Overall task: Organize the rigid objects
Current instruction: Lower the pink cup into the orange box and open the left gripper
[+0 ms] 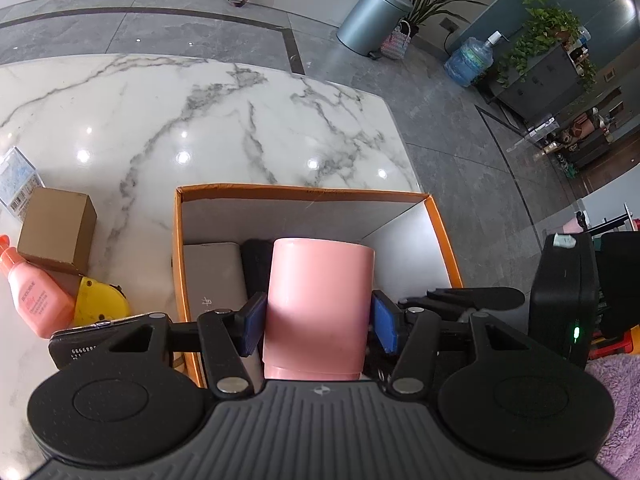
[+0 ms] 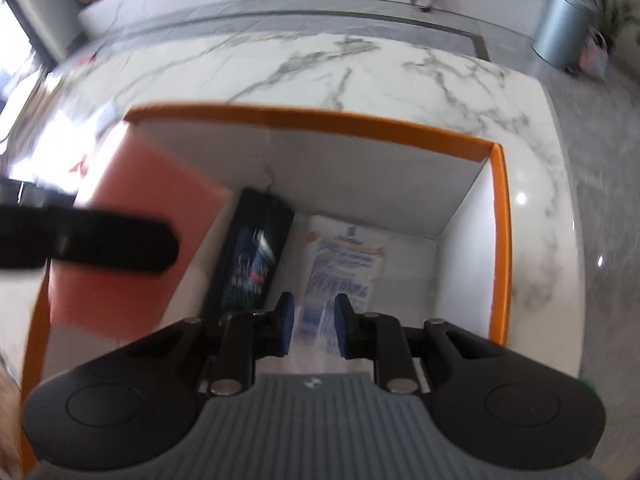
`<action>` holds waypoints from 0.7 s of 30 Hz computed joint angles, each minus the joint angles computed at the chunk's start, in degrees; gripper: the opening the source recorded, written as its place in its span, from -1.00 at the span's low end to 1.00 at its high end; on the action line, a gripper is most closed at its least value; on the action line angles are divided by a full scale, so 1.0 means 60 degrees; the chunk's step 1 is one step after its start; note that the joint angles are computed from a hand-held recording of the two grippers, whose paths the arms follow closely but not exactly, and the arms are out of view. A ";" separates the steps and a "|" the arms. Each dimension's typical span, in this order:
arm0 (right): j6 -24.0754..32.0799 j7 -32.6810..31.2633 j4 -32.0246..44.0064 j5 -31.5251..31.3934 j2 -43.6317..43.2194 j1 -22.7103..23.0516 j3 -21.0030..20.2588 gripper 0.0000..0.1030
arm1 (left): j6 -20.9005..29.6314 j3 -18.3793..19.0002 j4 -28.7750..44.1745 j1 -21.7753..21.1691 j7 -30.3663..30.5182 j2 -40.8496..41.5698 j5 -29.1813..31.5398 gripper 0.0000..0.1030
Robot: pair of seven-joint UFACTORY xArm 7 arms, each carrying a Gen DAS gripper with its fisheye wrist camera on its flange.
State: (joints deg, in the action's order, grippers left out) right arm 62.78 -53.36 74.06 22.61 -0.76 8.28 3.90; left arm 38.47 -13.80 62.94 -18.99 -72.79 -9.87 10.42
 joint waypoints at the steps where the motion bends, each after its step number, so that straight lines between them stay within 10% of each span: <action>1: 0.0081 -0.0228 -0.0014 -0.0118 -0.0035 -0.0006 -0.0006 -0.57 | -0.0027 0.0010 -0.0029 -0.0005 0.0012 -0.0017 -0.0026 0.23; 21: 0.0219 -0.0583 -0.0193 0.0245 -0.0149 -0.0036 -0.0081 -0.22 | -0.0189 -0.0056 0.0020 0.0091 -0.0964 0.0176 -0.0022 0.23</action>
State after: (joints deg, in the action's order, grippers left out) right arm 64.10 -56.85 72.90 24.09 -1.66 8.07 3.41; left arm 37.34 -14.14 63.06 -18.44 -78.57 -8.82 10.29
